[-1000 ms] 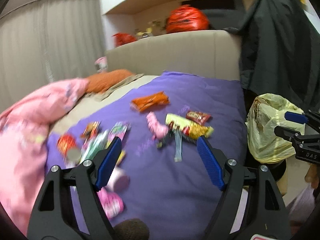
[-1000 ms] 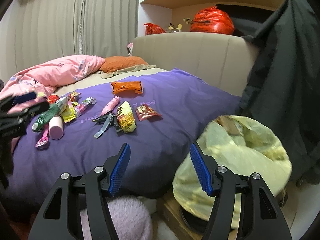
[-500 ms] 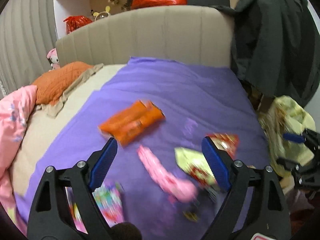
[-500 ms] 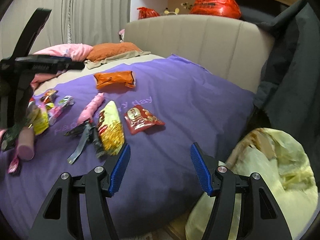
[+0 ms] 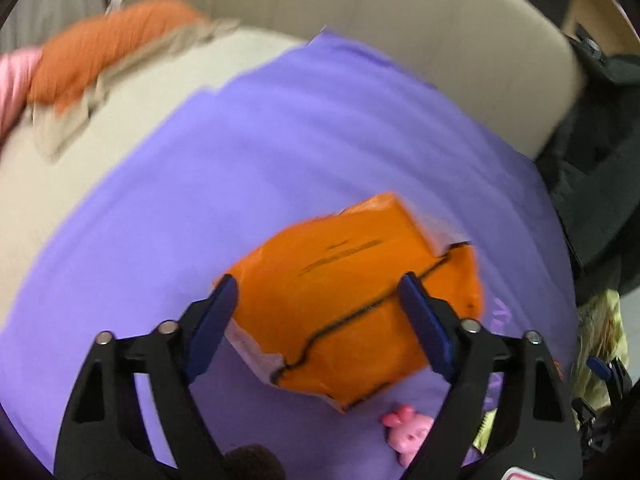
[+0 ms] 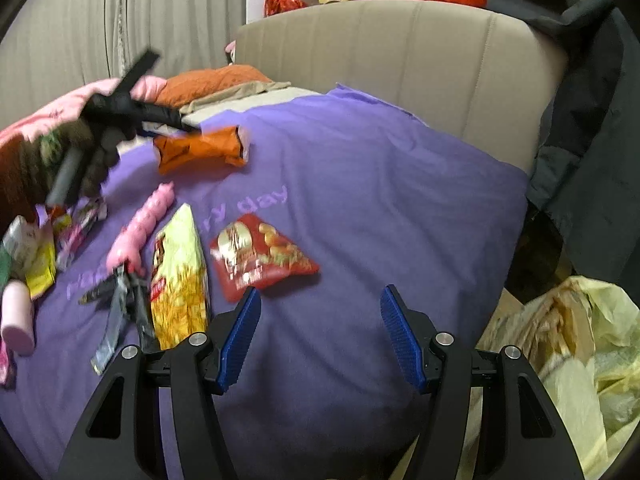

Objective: Collect trash
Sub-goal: 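Grasp the orange snack bag with the left tool while the right tool grasps the red chip tube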

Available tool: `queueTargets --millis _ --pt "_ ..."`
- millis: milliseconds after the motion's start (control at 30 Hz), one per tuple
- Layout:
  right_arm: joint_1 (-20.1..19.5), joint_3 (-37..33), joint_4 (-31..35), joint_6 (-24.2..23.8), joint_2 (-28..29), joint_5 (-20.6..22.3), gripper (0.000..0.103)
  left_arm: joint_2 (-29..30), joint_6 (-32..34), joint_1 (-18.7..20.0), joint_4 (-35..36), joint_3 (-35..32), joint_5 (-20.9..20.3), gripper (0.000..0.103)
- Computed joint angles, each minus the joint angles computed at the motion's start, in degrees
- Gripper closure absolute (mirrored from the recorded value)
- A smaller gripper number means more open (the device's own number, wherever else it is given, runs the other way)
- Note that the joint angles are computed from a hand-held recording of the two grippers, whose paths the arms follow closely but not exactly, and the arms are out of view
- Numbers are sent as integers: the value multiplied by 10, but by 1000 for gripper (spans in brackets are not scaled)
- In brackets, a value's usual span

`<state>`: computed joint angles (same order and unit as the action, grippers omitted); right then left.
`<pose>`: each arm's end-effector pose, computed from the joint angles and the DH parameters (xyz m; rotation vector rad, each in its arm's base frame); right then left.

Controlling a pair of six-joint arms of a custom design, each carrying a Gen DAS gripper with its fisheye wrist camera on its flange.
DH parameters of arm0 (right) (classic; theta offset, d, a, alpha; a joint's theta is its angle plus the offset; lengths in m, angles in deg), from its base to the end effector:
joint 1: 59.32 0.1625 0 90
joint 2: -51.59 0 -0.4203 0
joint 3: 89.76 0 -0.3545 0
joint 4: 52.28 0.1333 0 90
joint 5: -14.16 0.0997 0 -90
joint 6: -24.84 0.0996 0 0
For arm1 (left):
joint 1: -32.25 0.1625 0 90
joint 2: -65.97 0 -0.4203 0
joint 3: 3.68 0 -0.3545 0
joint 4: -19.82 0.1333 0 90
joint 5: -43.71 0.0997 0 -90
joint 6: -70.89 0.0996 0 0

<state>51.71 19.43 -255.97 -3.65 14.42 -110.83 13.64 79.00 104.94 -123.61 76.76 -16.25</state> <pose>0.2768 -0.5076 0.0846 0.7324 -2.2647 0.8490 -0.0324 -0.7195 0.2929 0.4169 2.5567 -0.6346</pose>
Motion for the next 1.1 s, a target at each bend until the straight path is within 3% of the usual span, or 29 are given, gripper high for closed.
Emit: queueTargets --millis 100,200,300,367,467,600,700,767,900,933,967,1033,1100 --pt "-1 -15 11 -2 2 14 44 -1 -35 3 22 8 8 38" --pt "-1 -33 20 -11 10 18 44 -20 -57 -4 39 29 13 54" --pt "-5 -53 54 -9 13 40 44 -45 -64 -14 59 61 8 74" --pt "-10 -75 99 -8 18 60 44 -63 -70 -29 70 89 25 99" --pt "-16 -110 160 -14 32 68 44 -100 -107 -44 79 142 23 103" --pt "-27 -136 225 -8 44 66 45 -149 -118 -62 46 201 33 103" --pt "-32 -113 224 4 29 95 67 -188 -114 -87 5 251 65 103" --pt "-32 -100 234 14 17 115 74 -211 -121 -100 4 271 67 103" --pt "-18 -78 210 -9 9 113 89 -234 -140 -108 -34 299 59 102" --pt "-16 -68 201 -10 3 114 89 -237 -144 -105 -53 306 48 97" --pt "-10 -60 191 -9 0 107 89 -236 -157 -99 -75 311 35 78" --pt "-3 -46 170 -12 -6 90 89 -228 -172 -85 -97 312 7 52" --pt "3 -33 157 -13 -15 77 89 -212 -192 -90 -105 313 25 52"
